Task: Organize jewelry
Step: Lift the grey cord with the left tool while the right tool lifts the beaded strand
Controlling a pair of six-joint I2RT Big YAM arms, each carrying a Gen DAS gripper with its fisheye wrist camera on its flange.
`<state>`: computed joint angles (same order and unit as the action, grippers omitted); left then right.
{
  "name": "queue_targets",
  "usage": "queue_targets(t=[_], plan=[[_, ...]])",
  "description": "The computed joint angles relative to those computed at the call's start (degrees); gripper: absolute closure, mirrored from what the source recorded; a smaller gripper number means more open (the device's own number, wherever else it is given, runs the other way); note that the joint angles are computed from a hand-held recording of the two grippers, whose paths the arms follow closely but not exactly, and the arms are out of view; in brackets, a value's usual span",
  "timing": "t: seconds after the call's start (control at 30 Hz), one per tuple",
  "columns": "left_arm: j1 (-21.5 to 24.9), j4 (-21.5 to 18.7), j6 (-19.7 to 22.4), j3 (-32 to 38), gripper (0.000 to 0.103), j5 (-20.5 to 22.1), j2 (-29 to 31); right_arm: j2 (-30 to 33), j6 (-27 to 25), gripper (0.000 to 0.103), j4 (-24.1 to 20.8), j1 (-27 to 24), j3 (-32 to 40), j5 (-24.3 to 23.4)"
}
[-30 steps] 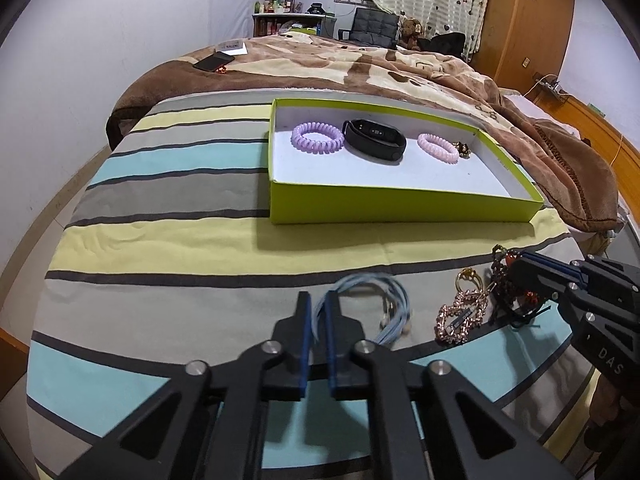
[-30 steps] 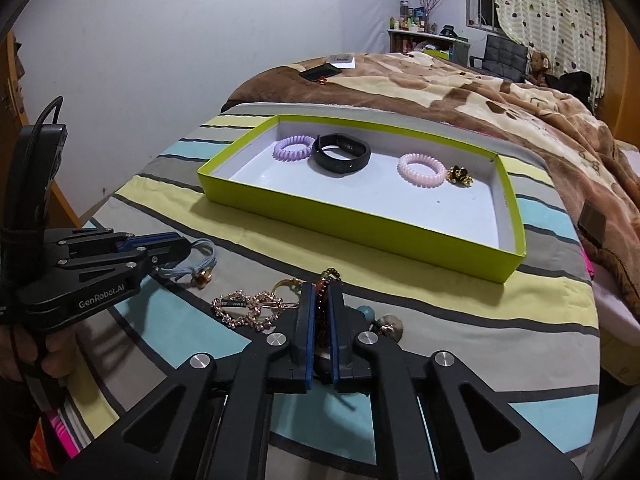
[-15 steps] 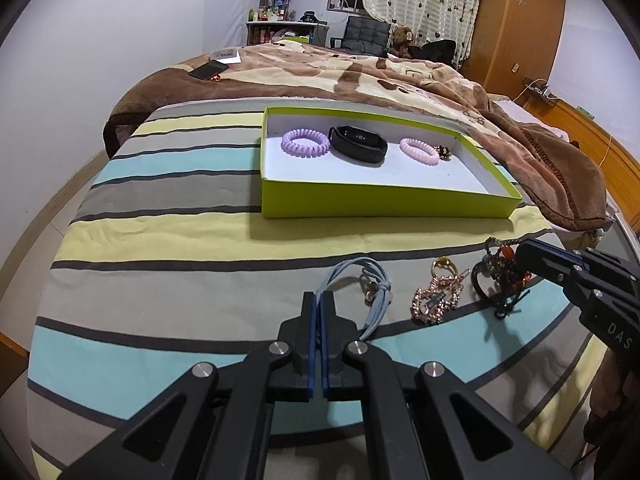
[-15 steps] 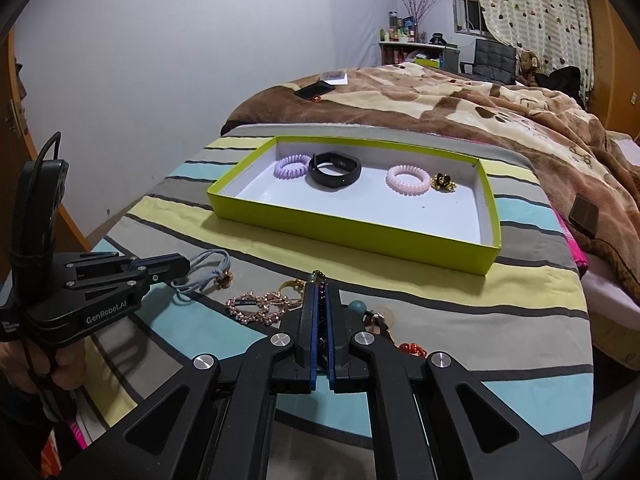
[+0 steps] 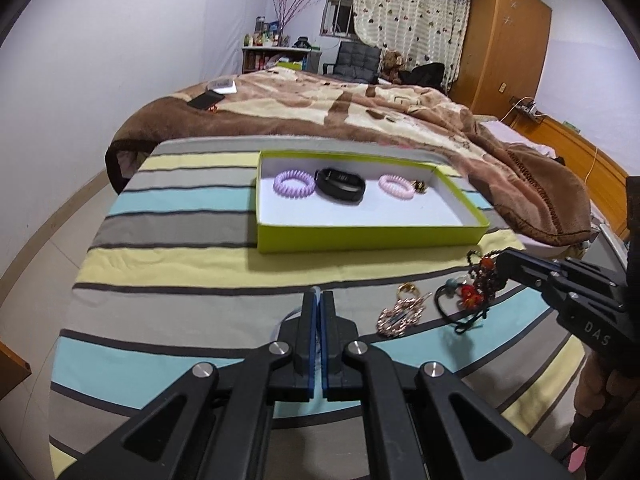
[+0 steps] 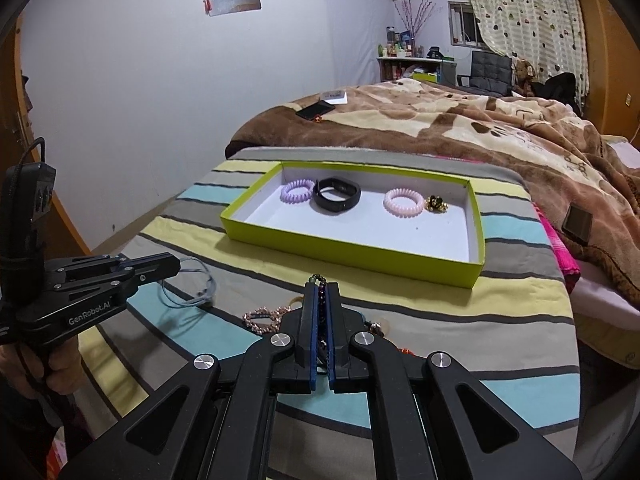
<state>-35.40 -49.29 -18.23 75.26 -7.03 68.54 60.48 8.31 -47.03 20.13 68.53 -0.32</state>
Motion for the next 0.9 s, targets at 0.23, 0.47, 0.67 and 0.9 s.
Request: queue_targets(t=[0.23,0.47,0.67,0.9], plan=[[-0.3,0.3,1.0,1.3,0.102,0.0,-0.1,-0.6,-0.3,0.1,-0.1,-0.3,0.5,0.3],[-0.2,0.4,2.6,3.7,0.102,0.2,0.9,-0.3,-1.4,0.1,-0.3,-1.2,1.7,0.5],[-0.1,0.8,4.3,6.5,0.102,0.1,3.1,1.1,-2.7,0.1,0.0,-2.7,3.6,0.4],[1.2,0.3,5.6,10.8,0.102,0.7,6.7,4.1,-3.7,0.1,0.5,-5.3,6.6,-0.3]])
